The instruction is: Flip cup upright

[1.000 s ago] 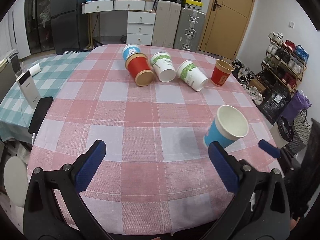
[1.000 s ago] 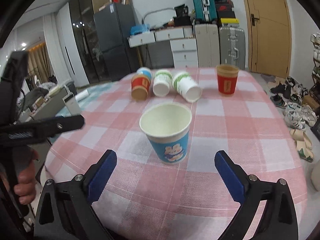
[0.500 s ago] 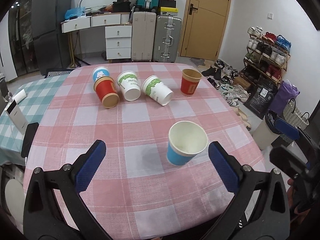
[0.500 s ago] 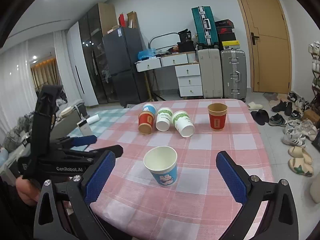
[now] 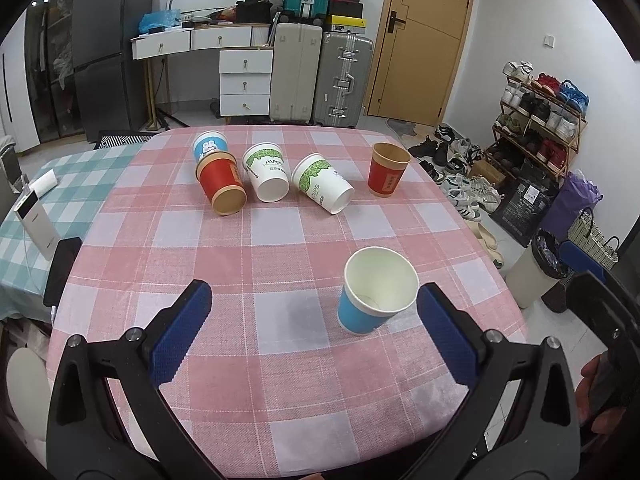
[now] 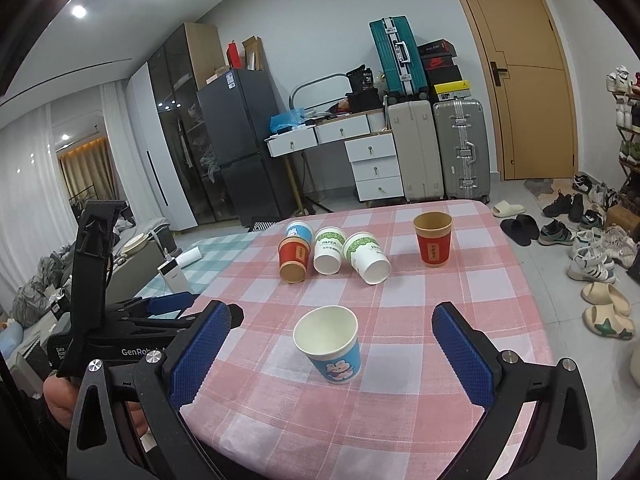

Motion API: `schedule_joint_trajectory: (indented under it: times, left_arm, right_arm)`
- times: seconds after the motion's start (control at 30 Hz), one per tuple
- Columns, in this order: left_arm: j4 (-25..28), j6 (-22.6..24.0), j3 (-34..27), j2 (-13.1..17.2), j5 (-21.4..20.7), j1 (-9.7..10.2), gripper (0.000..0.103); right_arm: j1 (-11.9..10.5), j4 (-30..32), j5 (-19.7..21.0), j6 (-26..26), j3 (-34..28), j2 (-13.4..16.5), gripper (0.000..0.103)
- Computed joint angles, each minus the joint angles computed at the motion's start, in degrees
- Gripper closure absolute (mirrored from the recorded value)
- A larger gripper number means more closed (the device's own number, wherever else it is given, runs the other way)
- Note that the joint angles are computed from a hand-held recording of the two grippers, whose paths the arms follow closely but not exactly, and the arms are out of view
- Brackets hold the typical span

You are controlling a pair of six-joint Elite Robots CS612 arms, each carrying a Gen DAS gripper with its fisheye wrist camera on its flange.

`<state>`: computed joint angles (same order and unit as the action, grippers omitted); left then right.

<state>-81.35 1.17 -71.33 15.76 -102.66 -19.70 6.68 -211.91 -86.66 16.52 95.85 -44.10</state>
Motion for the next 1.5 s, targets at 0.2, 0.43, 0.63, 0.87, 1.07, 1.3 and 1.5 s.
schedule_joint_trajectory:
  times: [0.2, 0.43, 0.63, 0.87, 1.07, 1.3, 1.5]
  left_arm:
    - [-0.1, -1.0, 0.6, -0.2, -0.8, 0.26, 0.001]
    - [-0.2, -1.2, 0.6, -0.2, -0.6, 0.23, 0.001]
    - [0.1, -0.9, 0.4, -0.2, -0.4, 0.13, 0.001]
    - [0.2, -1.7, 0.2, -0.1, -0.4, 0.11, 0.001]
    - [0.4, -1.4, 0.1, -0.1, 0.2, 0.05, 0.001]
    - [-0.1, -1.8, 0.3, -0.1, 0.5, 0.06, 0.001]
    - [-0.1, -1.6, 0.3, -0.2, 0.7, 0.05, 0.001]
  right_arm:
    - [0.0, 0.7, 0.3, -0.8, 0.1, -0.2, 0.000]
    - [0.0, 1.0, -0.6, -0.4, 0.2, -0.3, 0.000]
    - [0.0, 1.3, -0.7, -0.1, 0.0, -0.2, 0.000]
    - [-0.5, 1.6, -0.1, 0.9, 0.2, -0.3, 0.000]
    - [-0.5, 1.6, -0.1, 0.7, 0.0, -0.1, 0.000]
    - [-0.3, 1.4, 0.0, 0.5, -0.2, 0.0, 0.000]
    - [-0.2, 1.2, 0.1, 0.4, -0.4, 0.3, 0.000]
